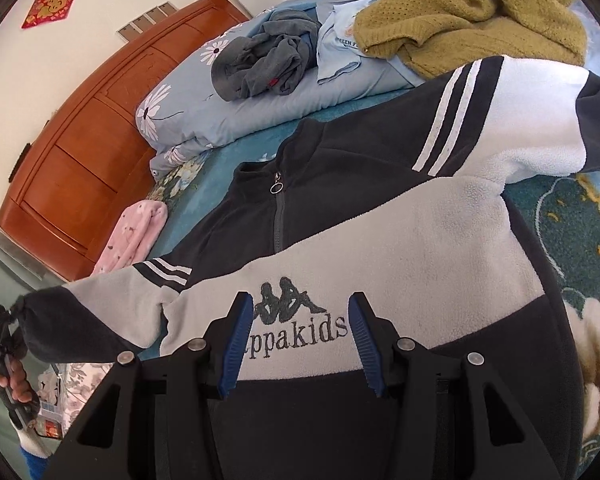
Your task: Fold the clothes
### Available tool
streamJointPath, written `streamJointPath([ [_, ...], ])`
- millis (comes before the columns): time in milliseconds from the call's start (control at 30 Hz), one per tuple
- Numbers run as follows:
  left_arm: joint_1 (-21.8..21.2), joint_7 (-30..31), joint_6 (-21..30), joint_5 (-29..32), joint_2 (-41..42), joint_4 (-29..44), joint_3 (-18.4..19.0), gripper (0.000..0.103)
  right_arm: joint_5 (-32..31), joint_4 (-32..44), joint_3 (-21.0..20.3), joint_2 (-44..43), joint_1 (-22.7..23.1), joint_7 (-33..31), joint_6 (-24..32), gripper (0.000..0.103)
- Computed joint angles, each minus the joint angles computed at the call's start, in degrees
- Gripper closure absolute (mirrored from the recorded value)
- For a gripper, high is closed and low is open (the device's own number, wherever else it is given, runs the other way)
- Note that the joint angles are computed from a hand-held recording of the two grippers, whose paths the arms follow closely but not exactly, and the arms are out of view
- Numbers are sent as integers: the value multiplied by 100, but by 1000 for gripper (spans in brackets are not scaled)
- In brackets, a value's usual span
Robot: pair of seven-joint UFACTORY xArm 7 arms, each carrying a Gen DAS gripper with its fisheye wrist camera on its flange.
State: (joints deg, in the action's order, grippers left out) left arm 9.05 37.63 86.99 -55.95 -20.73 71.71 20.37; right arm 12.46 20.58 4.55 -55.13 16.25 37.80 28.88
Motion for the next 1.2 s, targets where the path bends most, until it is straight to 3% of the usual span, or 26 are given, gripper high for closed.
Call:
streamJointPath([
  [133,-616,-370,-573,-310,130,91,-870,79,77,-327,-361,-503,-21,-255,103,52],
  [367,-1735,-1187,-1842,-578,834,-163,-2031,79,-21,-828,-671,-1902,-802,-366,1042,52],
  [533,-2178,-1813,-2663,102,1572,-269,-2546,79,30,-1253,-834,-2845,-1269,-367,1534,52],
  [667,-2347,-2340,-3096,590,2003,-408,-2726,77,124,-1438,-912,-3057,-1373,-406,1590,52],
  [733,-2352,-2509,-3084,637,2087,-437,-2738,74,144,-1426,-925,-2955,-1365,-480,1556,52],
  [800,-2308,-2409,-2977,447,2053,-469,-2712,66,158,-1338,-918,-2699,-1275,-619,1381,52],
  [867,-2252,-2273,-2774,314,1934,-473,-2661,46,240,-1256,-931,-2372,-1111,-749,1095,52],
  [1033,-2119,-1525,-2772,431,969,-886,-2387,36,523,-788,-1022,-942,-271,-1293,47,52],
  [1100,-2014,-1292,-3285,970,284,-1400,-2309,31,630,-518,-1124,-316,47,-1575,-291,52],
  [1200,-1625,-1491,-4400,2249,-813,-2478,-2412,25,778,-112,-1214,547,306,-1865,-612,52],
])
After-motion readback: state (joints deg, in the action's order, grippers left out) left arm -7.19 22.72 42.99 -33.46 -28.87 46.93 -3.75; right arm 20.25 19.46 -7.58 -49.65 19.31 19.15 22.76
